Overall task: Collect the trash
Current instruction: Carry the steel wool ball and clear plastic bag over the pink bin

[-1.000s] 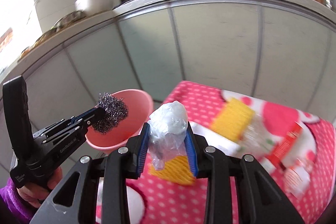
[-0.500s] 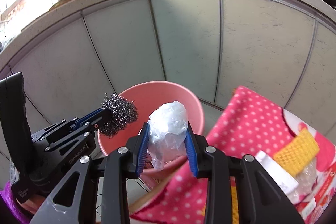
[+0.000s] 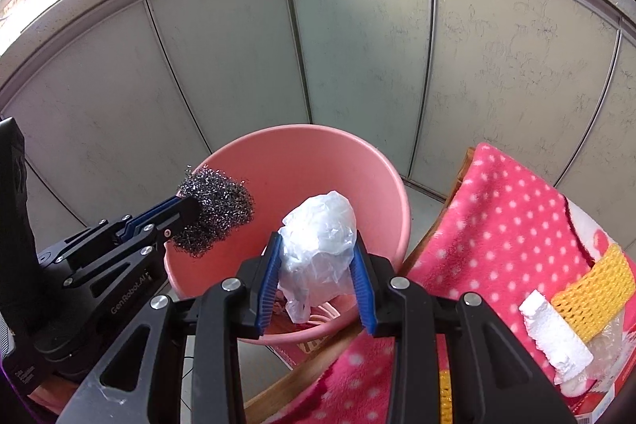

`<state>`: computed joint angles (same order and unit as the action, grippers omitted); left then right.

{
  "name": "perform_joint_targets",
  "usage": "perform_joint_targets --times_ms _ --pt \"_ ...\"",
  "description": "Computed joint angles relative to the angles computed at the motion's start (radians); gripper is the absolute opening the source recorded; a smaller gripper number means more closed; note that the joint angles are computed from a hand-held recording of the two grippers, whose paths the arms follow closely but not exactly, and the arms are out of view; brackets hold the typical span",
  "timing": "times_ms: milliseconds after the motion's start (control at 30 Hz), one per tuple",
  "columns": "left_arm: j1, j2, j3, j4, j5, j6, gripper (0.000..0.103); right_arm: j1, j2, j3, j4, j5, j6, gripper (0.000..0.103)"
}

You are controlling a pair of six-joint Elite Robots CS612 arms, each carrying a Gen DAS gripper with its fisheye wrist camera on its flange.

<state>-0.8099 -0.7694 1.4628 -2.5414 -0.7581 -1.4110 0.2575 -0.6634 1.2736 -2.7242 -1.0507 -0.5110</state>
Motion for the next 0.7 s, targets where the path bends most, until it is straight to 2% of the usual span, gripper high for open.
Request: perform_joint_targets --times_ms 300,500,700 --pt "0.006 0.003 -0.008 0.012 -0.010 -0.007 0.012 0.004 0.005 -0.007 -0.004 -0.008 -0.012 0.034" --pt "0.006 -0.001 -0.006 0.026 -0.014 -0.030 0.012 0.005 0.000 0.003 -0.020 -0.005 -0.011 0.039" --pt "0.006 -0.005 -0.008 0.047 -0.016 -0.046 0.018 0.004 -0.003 0.011 -0.030 -0.008 -0.010 0.042"
